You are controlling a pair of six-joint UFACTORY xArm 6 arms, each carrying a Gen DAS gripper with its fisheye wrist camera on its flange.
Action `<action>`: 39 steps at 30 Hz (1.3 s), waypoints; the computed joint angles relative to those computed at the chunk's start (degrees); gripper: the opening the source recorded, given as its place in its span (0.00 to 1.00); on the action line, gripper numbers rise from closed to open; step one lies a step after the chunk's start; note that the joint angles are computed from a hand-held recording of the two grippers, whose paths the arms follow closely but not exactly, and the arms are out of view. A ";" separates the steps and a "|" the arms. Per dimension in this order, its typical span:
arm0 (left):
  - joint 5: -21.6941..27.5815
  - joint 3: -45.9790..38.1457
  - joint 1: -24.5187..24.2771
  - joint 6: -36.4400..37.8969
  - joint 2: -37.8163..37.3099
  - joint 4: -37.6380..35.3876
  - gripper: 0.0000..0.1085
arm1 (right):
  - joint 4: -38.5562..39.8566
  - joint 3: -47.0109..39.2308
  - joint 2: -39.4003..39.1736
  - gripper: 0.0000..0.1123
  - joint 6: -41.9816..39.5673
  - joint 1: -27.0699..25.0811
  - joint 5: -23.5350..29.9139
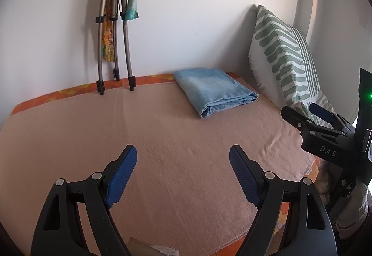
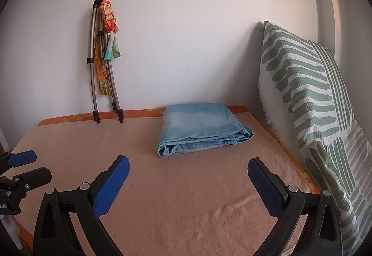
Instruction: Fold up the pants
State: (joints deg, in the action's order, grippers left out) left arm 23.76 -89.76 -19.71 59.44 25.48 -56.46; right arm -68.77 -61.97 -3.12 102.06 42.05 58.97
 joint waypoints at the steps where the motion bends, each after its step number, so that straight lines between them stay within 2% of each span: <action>1: 0.16 -0.15 0.08 -0.08 0.10 0.05 0.76 | -0.07 0.02 -0.02 0.92 0.12 0.08 0.15; 22: -0.19 0.05 0.11 -1.21 0.03 0.95 0.76 | 0.09 -0.01 -0.02 0.92 -0.09 0.16 0.13; 39: -1.78 1.15 -0.18 2.31 -0.56 -1.73 0.76 | 0.16 -0.02 0.16 0.92 -0.22 0.12 -0.07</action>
